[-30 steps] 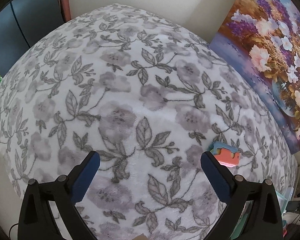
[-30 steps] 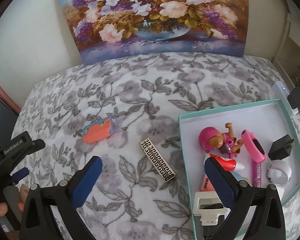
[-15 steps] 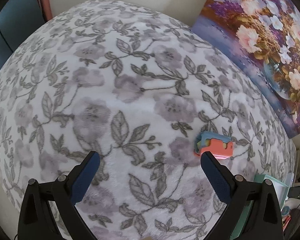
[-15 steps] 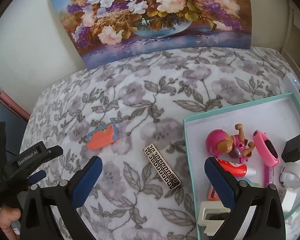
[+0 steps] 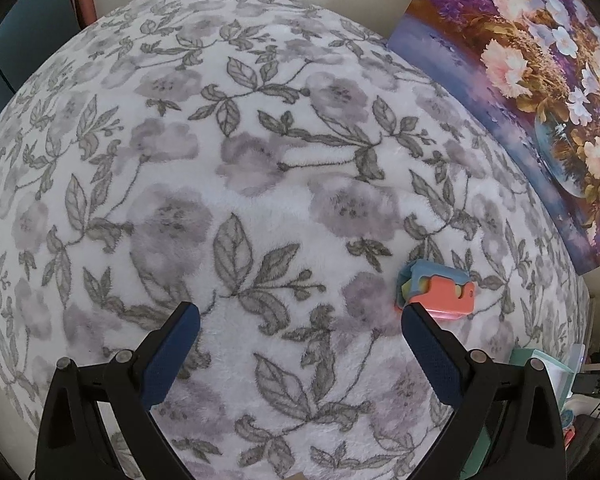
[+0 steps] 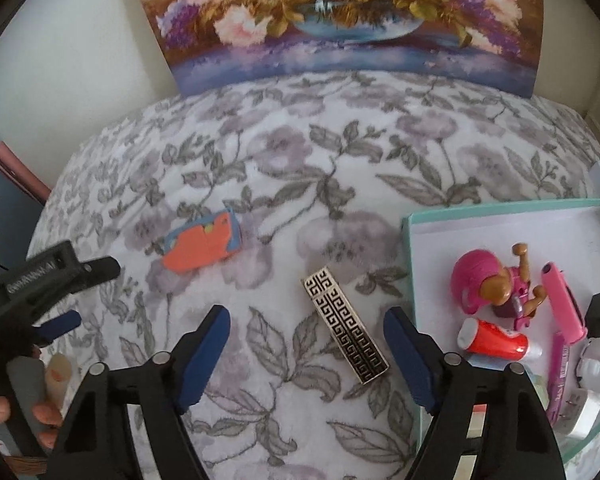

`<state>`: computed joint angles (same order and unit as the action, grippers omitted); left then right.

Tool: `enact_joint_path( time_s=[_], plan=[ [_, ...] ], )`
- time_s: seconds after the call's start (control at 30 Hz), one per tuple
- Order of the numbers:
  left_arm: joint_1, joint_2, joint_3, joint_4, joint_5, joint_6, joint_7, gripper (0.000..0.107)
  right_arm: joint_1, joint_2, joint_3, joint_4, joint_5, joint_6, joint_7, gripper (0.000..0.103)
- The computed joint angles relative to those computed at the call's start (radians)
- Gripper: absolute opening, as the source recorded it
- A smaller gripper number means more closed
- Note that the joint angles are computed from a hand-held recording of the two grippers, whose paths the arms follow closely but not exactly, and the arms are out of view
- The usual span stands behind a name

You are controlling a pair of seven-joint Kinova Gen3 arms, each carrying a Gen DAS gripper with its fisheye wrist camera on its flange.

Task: Organize rigid objects
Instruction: 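Grasp the metal comb with the right tool while the left tool grasps the orange-blue block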

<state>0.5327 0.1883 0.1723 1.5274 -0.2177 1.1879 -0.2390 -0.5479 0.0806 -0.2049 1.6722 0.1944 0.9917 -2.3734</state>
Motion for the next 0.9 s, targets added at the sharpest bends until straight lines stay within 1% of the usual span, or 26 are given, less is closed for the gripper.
enact_joint_path(
  time_s=[0.07,0.13,0.27,0.33,0.47,0.53,0.9],
  plan=[
    [-0.002,0.001,0.0,0.002,0.006,-0.004,-0.003,0.101,0.0,0.008,0.0,0.006,-0.003,-0.003,0.005,0.078],
    [-0.004,0.004,0.001,0.0,0.012,-0.005,-0.008,0.101,-0.007,0.019,0.001,0.006,0.014,0.009,-0.002,0.067],
    [-0.006,0.012,0.0,-0.003,0.024,-0.01,-0.018,0.101,-0.012,0.035,0.008,0.013,0.027,0.018,-0.009,0.059],
    [-0.008,0.014,-0.001,-0.004,0.028,-0.011,-0.025,0.101,-0.012,0.04,0.012,0.015,0.029,0.018,-0.01,0.052],
    [-0.009,0.018,-0.003,-0.004,0.034,-0.017,-0.037,0.101,-0.014,0.051,0.018,0.017,0.037,0.018,-0.02,0.047],
    [-0.012,0.02,-0.004,-0.002,0.041,-0.027,-0.046,0.101,-0.014,0.055,0.021,0.018,0.04,0.019,-0.027,0.041],
    [-0.002,0.048,-0.003,-0.015,0.051,-0.135,-0.095,0.101,0.012,0.052,0.033,0.029,0.022,-0.029,-0.042,0.024]
  ],
)
